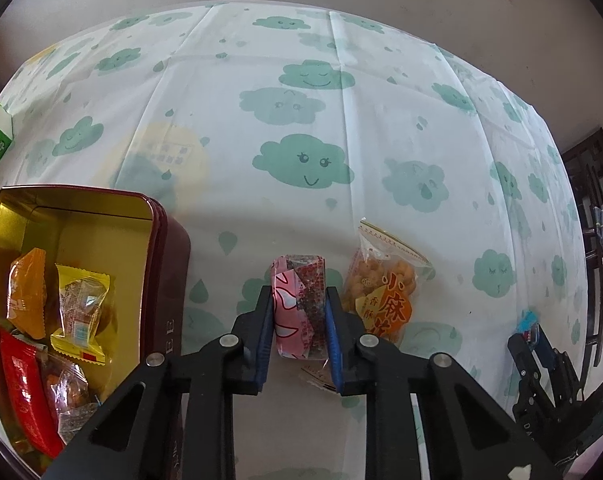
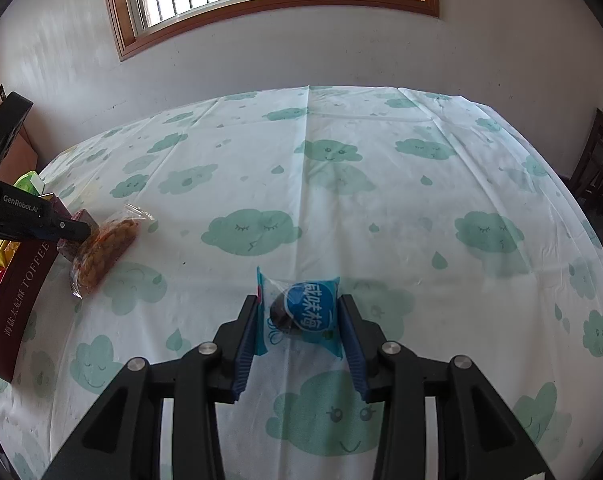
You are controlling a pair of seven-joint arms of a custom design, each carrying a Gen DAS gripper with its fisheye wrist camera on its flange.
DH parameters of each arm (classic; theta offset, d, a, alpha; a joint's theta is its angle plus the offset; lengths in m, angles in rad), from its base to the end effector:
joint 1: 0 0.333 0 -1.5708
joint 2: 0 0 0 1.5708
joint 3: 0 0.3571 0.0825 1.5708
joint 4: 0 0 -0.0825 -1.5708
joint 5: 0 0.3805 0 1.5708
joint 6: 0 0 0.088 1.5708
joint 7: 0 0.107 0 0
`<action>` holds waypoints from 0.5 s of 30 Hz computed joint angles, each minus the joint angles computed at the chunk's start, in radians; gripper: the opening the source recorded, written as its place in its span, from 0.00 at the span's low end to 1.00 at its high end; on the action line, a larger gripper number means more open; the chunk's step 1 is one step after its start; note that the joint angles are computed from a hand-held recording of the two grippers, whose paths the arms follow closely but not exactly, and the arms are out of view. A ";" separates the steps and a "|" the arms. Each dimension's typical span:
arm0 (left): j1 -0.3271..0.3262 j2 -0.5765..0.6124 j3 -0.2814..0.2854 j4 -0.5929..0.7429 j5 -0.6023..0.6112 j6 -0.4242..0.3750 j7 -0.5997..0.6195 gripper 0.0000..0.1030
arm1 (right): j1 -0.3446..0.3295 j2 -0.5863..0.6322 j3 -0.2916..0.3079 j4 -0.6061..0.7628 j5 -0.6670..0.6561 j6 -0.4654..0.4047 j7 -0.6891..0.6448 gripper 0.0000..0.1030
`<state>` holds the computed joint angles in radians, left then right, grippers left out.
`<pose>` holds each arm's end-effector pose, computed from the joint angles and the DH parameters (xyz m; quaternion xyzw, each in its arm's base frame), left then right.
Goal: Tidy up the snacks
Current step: 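Grasp the pink-wrapped candy with the left gripper, then carry the pink candy into the tin and open the left gripper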
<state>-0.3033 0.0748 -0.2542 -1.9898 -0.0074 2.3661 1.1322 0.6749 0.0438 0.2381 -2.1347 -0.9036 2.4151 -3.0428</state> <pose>0.5097 -0.3137 0.5006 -0.6591 0.7366 -0.1486 0.0312 0.3524 0.4470 0.4555 -0.6198 0.7074 -0.2293 0.2507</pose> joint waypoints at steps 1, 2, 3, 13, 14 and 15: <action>0.000 -0.004 0.000 -0.002 0.002 -0.003 0.003 0.20 | 0.000 0.000 0.000 0.001 0.000 -0.001 -0.001 0.40; 0.000 -0.010 -0.001 -0.006 -0.002 -0.004 0.006 0.20 | 0.000 0.000 0.000 0.001 0.000 -0.001 -0.001 0.40; 0.000 -0.015 -0.001 -0.009 -0.005 -0.005 0.010 0.20 | 0.000 0.001 0.000 0.001 0.001 -0.001 -0.001 0.40; 0.000 -0.145 -0.003 -0.046 -0.058 0.024 0.133 0.20 | 0.002 0.002 0.000 0.005 0.006 -0.012 -0.014 0.40; 0.003 -0.163 -0.001 -0.048 -0.040 0.024 0.136 0.20 | 0.002 0.003 0.000 0.007 0.007 -0.014 -0.016 0.40; 0.007 -0.180 -0.001 -0.050 -0.019 0.022 0.138 0.20 | 0.002 0.004 0.000 0.008 0.007 -0.015 -0.017 0.40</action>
